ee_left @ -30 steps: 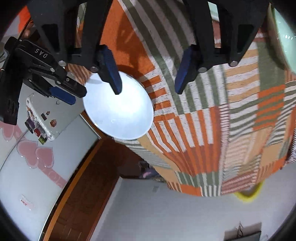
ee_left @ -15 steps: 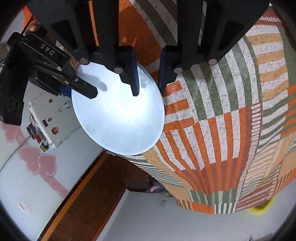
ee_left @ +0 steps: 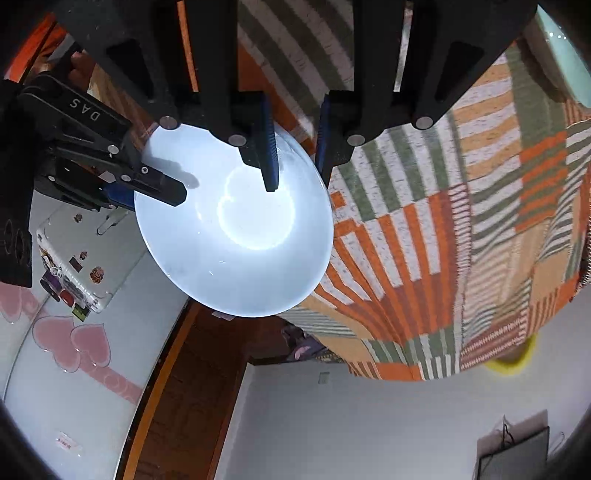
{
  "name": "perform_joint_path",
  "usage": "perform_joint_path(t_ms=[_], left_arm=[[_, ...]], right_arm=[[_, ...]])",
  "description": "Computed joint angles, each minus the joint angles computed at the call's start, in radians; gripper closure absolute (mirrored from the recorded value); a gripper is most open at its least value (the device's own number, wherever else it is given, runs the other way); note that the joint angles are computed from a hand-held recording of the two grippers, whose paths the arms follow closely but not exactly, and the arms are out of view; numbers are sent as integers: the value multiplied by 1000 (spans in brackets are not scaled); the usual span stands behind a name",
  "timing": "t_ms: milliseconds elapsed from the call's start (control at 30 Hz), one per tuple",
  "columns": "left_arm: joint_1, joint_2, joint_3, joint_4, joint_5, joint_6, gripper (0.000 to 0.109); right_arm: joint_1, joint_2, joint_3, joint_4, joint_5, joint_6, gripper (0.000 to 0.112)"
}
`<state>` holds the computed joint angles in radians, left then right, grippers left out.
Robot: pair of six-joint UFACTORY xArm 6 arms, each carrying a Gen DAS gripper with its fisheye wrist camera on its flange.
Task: Organize plates and bowls
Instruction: 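Lift the white bowl with both grippers and carry it over the nested bowls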
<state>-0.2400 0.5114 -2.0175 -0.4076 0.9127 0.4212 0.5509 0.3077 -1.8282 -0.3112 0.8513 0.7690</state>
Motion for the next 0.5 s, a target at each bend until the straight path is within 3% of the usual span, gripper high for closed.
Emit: perform_joint_path(t_ms=[300,500], left_arm=[[47,-166,179,-35,-107,51,90],[105,-268,269,-61,-144,88,90]], right_arm=[[47,50,-123,-17,16,-26,85],[95,136,-293,-26,59,-65,85]])
